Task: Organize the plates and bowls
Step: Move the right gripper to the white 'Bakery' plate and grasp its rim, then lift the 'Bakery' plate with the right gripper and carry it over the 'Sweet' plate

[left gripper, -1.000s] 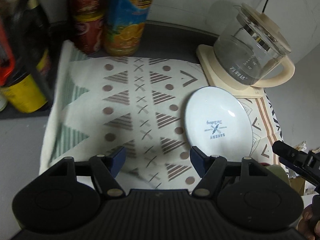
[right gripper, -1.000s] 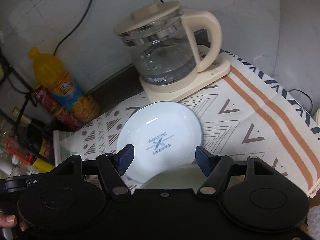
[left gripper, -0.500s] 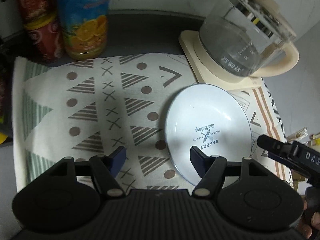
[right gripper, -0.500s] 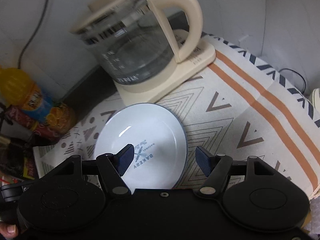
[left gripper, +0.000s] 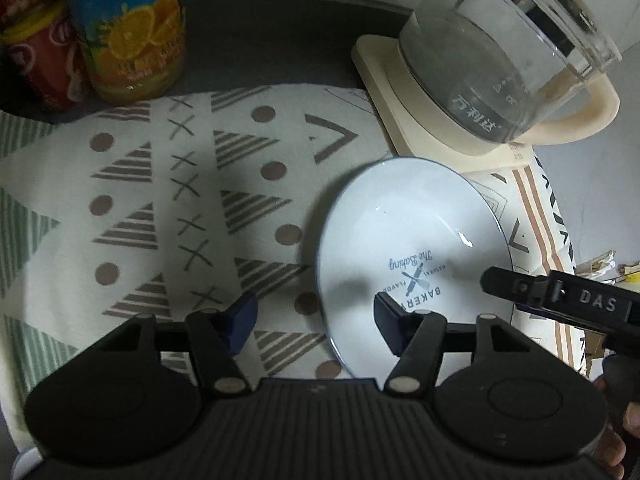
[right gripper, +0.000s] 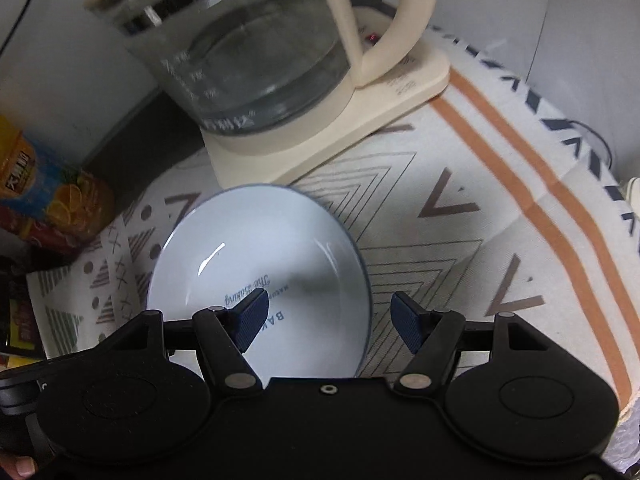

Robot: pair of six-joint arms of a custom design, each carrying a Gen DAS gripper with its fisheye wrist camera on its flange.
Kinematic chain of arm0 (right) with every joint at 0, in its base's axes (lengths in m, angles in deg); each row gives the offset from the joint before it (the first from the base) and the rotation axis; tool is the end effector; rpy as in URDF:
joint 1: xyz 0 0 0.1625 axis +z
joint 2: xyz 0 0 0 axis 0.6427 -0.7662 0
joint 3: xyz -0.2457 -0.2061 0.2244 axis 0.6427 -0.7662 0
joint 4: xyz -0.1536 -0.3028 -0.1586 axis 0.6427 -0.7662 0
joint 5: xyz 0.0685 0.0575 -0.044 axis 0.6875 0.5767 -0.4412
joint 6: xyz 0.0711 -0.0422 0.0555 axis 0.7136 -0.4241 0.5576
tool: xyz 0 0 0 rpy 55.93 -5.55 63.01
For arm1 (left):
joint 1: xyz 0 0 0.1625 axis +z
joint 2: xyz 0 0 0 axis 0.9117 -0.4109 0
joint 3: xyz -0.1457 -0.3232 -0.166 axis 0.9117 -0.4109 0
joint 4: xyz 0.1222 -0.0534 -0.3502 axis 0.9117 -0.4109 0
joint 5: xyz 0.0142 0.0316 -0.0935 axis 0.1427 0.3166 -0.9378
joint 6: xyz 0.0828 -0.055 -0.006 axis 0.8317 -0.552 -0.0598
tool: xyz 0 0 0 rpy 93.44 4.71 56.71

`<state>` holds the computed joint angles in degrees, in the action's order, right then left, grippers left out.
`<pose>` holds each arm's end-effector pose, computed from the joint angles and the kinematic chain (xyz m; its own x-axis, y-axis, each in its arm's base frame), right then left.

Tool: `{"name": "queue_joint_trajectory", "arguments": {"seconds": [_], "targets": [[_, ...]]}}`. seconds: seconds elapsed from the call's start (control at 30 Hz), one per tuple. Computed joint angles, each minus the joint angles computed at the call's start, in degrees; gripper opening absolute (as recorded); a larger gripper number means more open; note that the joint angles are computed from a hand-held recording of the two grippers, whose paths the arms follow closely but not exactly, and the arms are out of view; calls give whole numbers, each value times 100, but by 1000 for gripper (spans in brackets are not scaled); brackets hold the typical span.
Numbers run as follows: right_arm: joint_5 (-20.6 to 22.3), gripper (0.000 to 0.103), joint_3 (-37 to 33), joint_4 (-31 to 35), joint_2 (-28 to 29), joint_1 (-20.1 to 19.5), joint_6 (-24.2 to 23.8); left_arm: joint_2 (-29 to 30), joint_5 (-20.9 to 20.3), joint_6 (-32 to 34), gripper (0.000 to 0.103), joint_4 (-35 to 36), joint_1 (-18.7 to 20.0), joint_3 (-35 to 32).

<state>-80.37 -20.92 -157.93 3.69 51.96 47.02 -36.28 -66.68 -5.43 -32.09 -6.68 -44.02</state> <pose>0.1126 -0.8010 0.2618 -0.8773 0.0770 0.4738 -0.0960 0.9390 -0.3302 -0.2664 -0.8099 0.0983 -0.8873 -0.0740 -0.4553 0.0783 0.9486 -0.3067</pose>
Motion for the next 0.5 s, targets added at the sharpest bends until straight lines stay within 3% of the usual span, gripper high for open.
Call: {"name": "queue_joint_trajectory", "arguments": {"seconds": [0.13,0.23,0.33,0.5], "targets": [[-65,62,-402,529,214,-30,140,129,-154,-207,42,196,55,-200],[-34,49,-783,951,387,-65,240,78,-199,-220,37,20,74,-34],[-88,43,-972,1072,480,-63,239,127,-326,-183,31,17,100,-115],[-198,42,-1484,1401,769,-84,86,170,-356,-173,19,-22,109,-154]]}}
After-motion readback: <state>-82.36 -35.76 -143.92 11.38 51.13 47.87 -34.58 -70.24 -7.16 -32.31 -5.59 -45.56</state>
